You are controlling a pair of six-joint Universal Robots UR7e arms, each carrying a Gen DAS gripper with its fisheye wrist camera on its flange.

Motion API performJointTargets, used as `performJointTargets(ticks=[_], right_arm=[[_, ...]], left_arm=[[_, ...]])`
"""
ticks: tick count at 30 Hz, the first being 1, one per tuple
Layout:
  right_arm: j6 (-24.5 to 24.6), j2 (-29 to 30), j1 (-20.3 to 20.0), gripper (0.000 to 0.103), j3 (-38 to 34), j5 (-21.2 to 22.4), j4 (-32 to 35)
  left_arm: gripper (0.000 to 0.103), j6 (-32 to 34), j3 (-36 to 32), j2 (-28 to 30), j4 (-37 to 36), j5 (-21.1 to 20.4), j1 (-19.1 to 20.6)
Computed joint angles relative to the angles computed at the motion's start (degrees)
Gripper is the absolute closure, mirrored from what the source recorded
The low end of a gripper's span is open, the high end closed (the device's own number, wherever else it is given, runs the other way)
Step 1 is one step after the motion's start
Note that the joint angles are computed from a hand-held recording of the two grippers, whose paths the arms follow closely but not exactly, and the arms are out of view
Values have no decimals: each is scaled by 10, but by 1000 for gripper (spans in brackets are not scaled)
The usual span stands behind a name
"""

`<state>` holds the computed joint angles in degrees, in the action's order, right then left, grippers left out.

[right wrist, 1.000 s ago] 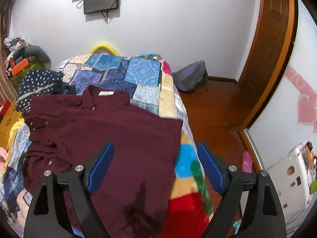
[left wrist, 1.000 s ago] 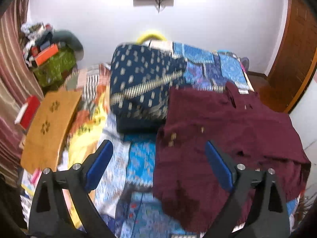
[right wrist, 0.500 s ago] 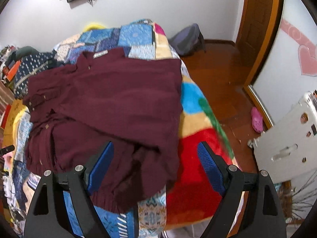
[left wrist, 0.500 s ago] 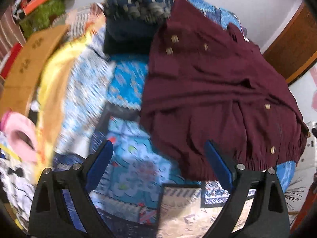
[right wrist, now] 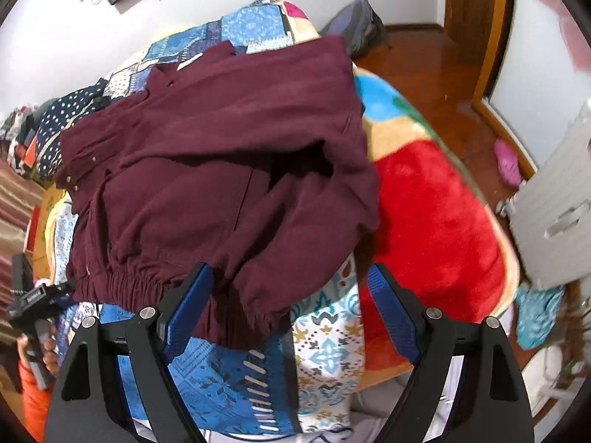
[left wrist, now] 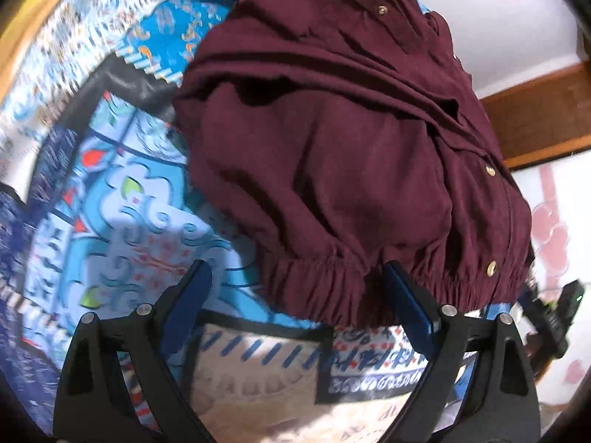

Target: Fold large clothes

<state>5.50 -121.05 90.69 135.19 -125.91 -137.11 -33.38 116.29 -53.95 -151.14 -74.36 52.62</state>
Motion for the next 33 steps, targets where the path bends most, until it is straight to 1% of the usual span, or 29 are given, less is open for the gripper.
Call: performJointTargets(ticks=[1, 3, 5, 7, 8, 9, 10, 11, 12, 13, 14, 15, 18, 22, 25, 27, 28, 30, 32, 33], right_arm=[[3, -1, -7, 20, 1, 11, -5], [2, -10, -29, 20, 4, 54, -19], [3, -24, -61, 20, 9, 115, -31], [10, -29, -81, 26, 14, 148, -36], [10, -30, -92, 37, 15, 168, -31], [9, -27, -97, 46, 15, 176, -27], [10, -22, -91, 47, 17, 171, -30], [9, -20, -84, 50, 19, 162, -39], [7, -16, -73, 60, 21, 152, -47], [6, -11, -59, 66, 19, 139, -50], [4, -5, -53, 76, 17, 133, -55], [6, -4, -47, 84, 15, 130, -62], [11, -5, -45, 92, 3, 154, -74], [-13, 22, -5, 93, -28, 147, -101], [-41, 48, 19, 94, -57, 142, -131], [-57, 69, 25, 94, -84, 151, -151], [-63, 81, 24, 94, -96, 157, -162], [-84, 114, 17, 94, -126, 163, -186], [-106, 151, 8, 94, -150, 154, -215], [-111, 160, 3, 94, -157, 151, -220]], left_arm=[[10, -2, -2, 6, -6, 3, -2], [11, 7, 0, 16, -31, 15, -8], [17, 8, -2, 27, -47, 22, -14], [31, 16, -4, 36, -55, 38, -25], [32, 17, -5, 38, -57, 43, -30], [38, 17, -5, 40, -60, 55, -37], [51, 19, -4, 39, -63, 67, -43], [57, 23, -4, 38, -60, 81, -50], [63, 24, -3, 34, -59, 84, -53], [69, 25, 1, 28, -69, 79, -54], [74, 25, 5, 21, -80, 71, -54], [81, 26, 1, 14, -75, 65, -54], [85, 42, 5, -12, -107, 47, -61], [87, 82, -24, -26, -119, 55, -85], [87, 113, -74, -10, -127, 54, -96], [87, 131, -110, 4, -132, 43, -93], [87, 142, -134, 17, -132, 41, -92], [87, 161, -176, 40, -128, 53, -91], [87, 180, -225, 71, -123, 68, -87], [87, 189, -254, 89, -116, 74, -83]])
